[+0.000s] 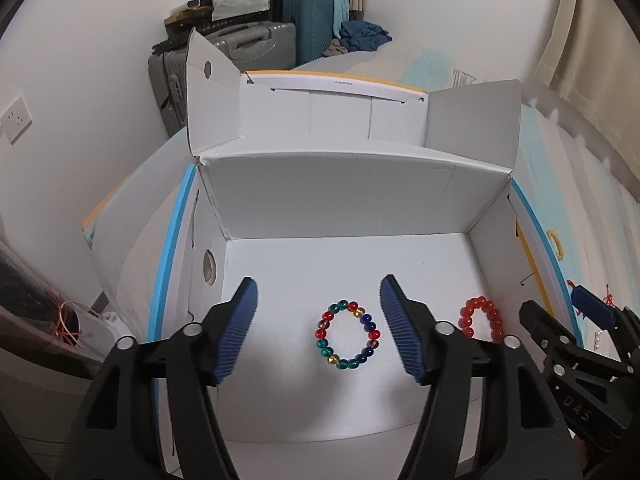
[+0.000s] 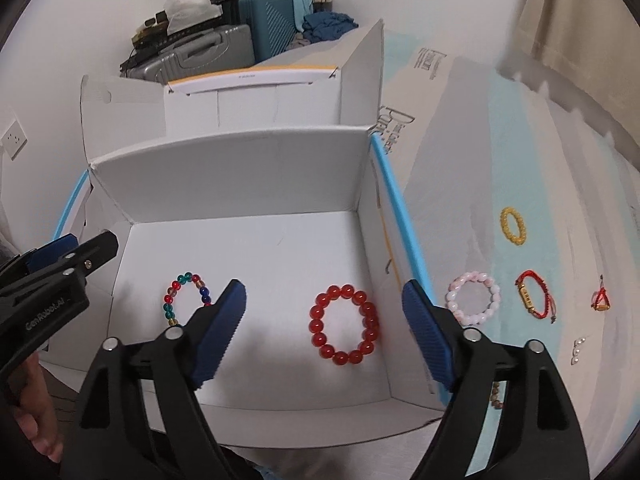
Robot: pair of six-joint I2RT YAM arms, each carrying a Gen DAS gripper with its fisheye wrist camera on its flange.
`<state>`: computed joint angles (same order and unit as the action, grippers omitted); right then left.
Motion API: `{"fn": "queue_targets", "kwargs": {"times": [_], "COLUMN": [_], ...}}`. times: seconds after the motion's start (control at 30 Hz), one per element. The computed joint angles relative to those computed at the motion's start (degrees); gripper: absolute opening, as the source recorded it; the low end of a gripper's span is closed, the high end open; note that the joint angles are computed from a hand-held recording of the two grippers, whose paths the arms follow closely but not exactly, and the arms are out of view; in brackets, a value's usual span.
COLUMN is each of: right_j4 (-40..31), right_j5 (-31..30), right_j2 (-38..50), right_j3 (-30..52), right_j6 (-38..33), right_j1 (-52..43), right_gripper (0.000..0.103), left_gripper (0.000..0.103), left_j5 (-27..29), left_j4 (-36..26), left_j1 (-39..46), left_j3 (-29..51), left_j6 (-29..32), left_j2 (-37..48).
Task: Organize jewelry
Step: 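Open both tools to drop the bracelets into the white box, then move both tools back over the remaining jewelry on the bed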
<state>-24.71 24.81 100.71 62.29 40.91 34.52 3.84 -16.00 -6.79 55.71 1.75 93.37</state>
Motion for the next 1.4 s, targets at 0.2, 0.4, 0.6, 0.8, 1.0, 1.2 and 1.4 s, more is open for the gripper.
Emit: {"fn": "queue_targets", "kwargs": {"times": [0.2, 0.4, 0.6, 0.8, 1.0, 1.2, 1.4], "right_j4": [-0.59, -1.54, -3.23, -5.46, -7.98, -10.64, -13.23], "right_j5": [2.63, 5.18, 6.41, 6.85, 6.75, 5.66, 3.41], "right_j2": [-5.46, -12.44, -19.47, -26.74, -34.83, -42.89, -50.57], "right_j3": [-3.16, -7.43, -11.95, -16.71, -21.29, -25.43, -28.49], "right_j6": [0.69, 1.62, 1.76, 1.53, 0.31, -1.79, -5.93], "right_j1": [-0.28, -1.46, -3.73, -6.42, -10.27, -15.25, -22.12], "right_gripper": [0.088, 0.094, 0.094, 0.095, 0.095, 0.095, 0.095], "left_gripper": [0.074, 0.083, 0.090, 0.095, 0.097, 0.097, 0.097], "left_j5": [-1.26, -2.56, -4.75, -7.44, -9.81, -11.16, -12.13], "left_j4": [0.09, 0.20, 0.39, 0.86, 0.91, 1.38, 1.53], "left_j1": [-2.61, -6.51, -12.25, -19.09, -25.35, -31.47, -37.49], "left_j3": [-0.16, -0.63, -0.53, -0.58, -0.09, 0.50, 1.75], "left_j6": [-1.19, -2.70, -4.51, -6.32, -7.55, -9.05, -10.70], "left_j2": [-1.04, -2.71, -3.81, -4.50, -3.93, -3.03, -1.69]}}
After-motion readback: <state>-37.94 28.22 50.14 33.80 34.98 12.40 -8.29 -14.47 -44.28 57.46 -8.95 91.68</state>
